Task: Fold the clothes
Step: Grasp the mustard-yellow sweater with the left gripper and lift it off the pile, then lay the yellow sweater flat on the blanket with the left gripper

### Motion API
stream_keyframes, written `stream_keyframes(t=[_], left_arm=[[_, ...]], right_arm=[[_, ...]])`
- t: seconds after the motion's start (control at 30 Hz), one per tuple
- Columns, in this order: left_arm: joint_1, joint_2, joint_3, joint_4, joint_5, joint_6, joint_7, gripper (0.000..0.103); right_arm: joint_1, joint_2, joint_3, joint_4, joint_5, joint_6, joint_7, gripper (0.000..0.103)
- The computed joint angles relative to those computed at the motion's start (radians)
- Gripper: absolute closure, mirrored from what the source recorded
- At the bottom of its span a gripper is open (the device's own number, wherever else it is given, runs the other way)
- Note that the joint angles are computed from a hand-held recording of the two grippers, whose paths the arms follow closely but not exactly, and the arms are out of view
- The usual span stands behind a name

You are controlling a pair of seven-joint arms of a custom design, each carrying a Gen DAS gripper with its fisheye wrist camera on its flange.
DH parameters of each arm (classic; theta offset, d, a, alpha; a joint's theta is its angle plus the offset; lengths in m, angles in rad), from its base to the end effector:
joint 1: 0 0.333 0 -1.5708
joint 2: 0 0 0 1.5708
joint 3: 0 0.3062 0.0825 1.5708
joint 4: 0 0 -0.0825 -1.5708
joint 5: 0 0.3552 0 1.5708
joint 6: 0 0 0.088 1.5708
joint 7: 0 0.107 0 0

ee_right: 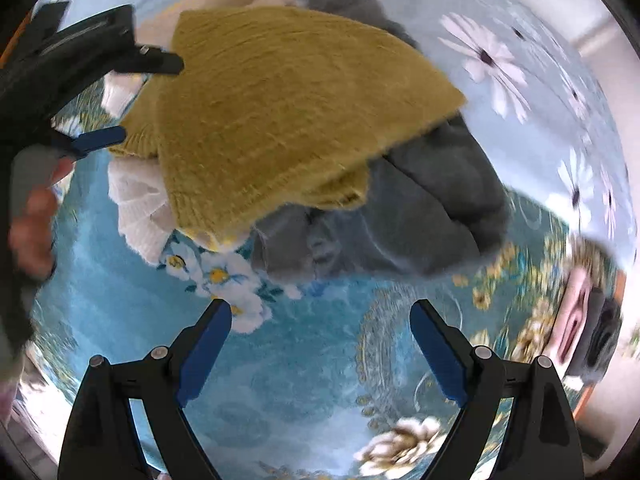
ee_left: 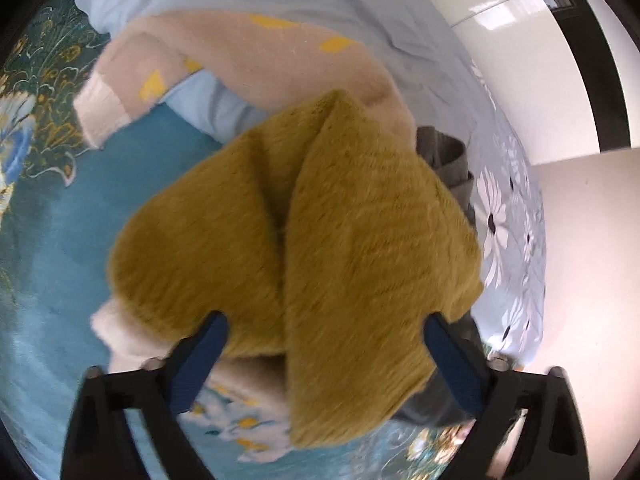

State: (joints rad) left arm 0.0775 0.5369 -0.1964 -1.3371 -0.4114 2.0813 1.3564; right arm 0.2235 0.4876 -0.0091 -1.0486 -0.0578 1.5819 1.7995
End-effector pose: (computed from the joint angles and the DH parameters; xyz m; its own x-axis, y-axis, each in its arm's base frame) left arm 0.6958 -0.0725 0.4514 0.2433 -0.8345 0.4943 -0.9503 -0.3071 -0.0507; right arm 0.6471 0.1363 0.5569 -0.0153 -0.9986 0.0500 -0.9982 0.0123 -0.0585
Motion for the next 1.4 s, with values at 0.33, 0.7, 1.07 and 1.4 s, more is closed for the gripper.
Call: stream_keyframes(t=[0.33, 0.7, 1.07, 1.4], left_arm=[[0.003, -0.156, -0.023, -0.153, -0.03, 0.136, 0.131, 0.097], [0.001, -0.475, 0.031, -0.256, -0.346, 0.154, 0.491, 0.097], [-0.027, -0.733, 0.188, -0.197, -0.483, 0.102, 0.693, 0.097], [-0.095, -0.893, 0.171, -0.271, -0.159, 0.0, 0.505, 0.097]], right_arm=[[-0.057, -0.342, -0.008, -0.458, 0.051, 0.103, 0.167, 0.012], [-0.071, -0.513, 0.016, -0.58, 0.131, 0.201, 0.247, 0.012], [-0.091, -0.736, -0.005, -0.771, 0.193, 0.322, 0.215, 0.012], [-0.126, -0.914, -0.055, -0.951, 0.279, 0.398, 0.114, 0.012]])
